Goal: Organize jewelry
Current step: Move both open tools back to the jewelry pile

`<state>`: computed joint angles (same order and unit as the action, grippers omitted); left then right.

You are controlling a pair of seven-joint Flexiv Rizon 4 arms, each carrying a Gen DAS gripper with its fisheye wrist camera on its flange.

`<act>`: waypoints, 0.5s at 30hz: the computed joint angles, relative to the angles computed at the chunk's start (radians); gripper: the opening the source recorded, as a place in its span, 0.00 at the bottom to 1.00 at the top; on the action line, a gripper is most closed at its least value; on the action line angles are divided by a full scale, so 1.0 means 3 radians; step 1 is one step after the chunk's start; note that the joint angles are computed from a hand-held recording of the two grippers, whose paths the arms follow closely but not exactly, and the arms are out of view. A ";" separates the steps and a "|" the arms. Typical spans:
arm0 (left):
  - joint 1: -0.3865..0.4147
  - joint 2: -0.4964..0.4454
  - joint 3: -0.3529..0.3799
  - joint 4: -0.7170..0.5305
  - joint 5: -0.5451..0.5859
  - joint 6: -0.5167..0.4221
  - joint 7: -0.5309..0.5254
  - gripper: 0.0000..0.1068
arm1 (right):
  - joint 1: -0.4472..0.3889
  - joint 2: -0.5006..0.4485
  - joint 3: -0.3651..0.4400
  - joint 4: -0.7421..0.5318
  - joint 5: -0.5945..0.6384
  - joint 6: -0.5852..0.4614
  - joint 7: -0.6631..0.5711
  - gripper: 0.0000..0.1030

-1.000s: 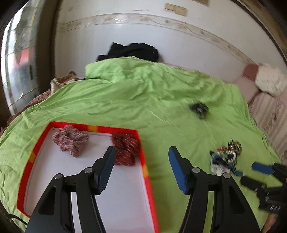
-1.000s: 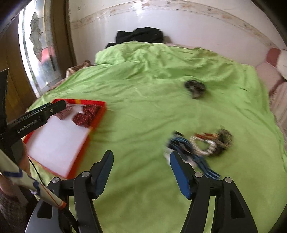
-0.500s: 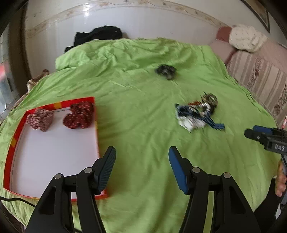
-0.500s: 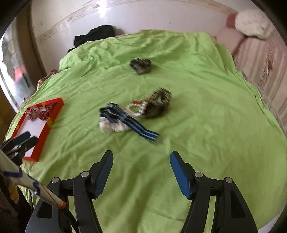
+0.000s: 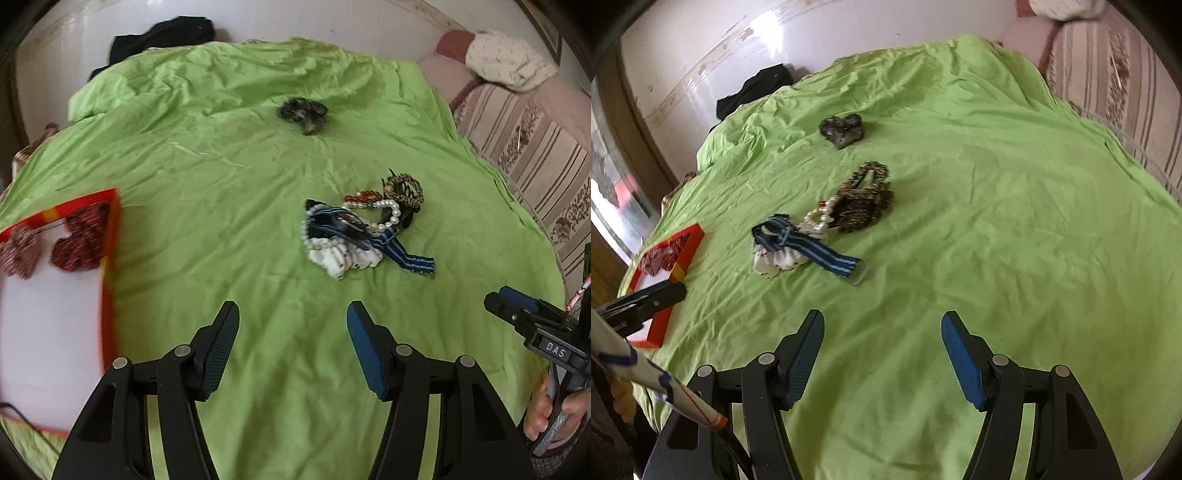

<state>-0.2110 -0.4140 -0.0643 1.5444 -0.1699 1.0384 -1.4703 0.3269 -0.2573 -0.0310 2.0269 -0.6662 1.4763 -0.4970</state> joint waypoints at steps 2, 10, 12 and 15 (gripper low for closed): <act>-0.0055 -0.0151 0.0018 -0.0216 0.0087 -0.0113 -0.0032 0.54 | -0.0056 -0.0036 0.0052 -0.0017 0.0115 0.0042 -0.0067 0.68; -0.0020 -0.0501 -0.0082 -0.0695 -0.0061 -0.0407 -0.0140 0.51 | -0.0050 -0.0187 0.0083 -0.0136 0.0403 0.0109 -0.0414 0.68; 0.0020 -0.0469 -0.0177 -0.0617 -0.0189 -0.0289 -0.0002 0.51 | -0.0011 -0.0219 0.0028 -0.0136 0.0433 0.0169 -0.0431 0.68; 0.0008 -0.0467 -0.0282 -0.0575 -0.0289 -0.0210 0.0246 0.51 | 0.0004 -0.0262 -0.0016 -0.0127 0.0540 0.0273 -0.0447 0.68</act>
